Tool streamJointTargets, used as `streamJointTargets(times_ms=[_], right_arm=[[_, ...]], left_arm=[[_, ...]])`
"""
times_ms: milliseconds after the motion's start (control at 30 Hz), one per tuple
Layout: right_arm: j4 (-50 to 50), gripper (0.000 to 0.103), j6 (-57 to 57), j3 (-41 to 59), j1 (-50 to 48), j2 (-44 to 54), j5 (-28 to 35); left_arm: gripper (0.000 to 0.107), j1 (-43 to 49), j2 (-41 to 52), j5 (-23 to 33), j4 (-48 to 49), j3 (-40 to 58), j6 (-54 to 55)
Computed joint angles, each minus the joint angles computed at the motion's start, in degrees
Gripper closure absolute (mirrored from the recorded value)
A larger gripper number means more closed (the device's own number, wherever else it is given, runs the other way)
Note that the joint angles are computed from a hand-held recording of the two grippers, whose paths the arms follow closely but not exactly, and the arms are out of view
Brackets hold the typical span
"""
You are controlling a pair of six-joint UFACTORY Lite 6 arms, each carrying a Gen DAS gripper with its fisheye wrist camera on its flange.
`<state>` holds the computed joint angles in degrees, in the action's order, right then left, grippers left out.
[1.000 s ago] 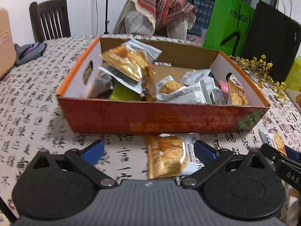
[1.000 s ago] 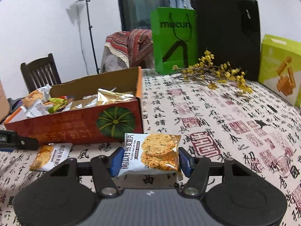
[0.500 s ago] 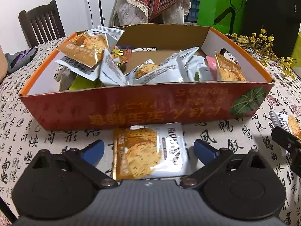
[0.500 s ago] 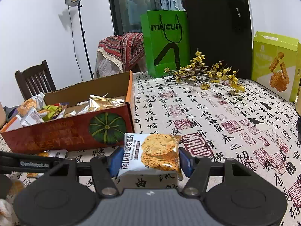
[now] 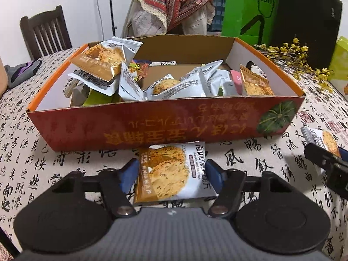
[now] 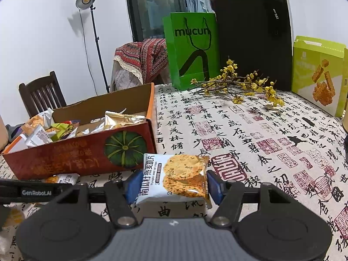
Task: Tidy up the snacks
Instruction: 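Grasp the last oat-crisp packet with the left tool while the right tool holds its packet, then carry both packets into the box and open both tools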
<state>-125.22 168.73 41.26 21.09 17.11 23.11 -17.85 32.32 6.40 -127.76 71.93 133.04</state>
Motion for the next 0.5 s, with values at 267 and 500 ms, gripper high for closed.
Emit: streamJointTargets(times_ms=[267, 500], right_arm=[[-1.8, 0.041, 1.5, -0.4, 0.6, -0.2, 0.9], [-2.8, 0.041, 1.9, -1.3, 1.8, -1.7, 2.5]], left_arm=[[0.048, 1.6, -2.8, 3.4, -2.8, -4.0, 4.6], [0.048, 4.2, -9.1, 8.4, -0.5, -10.3, 4.2]])
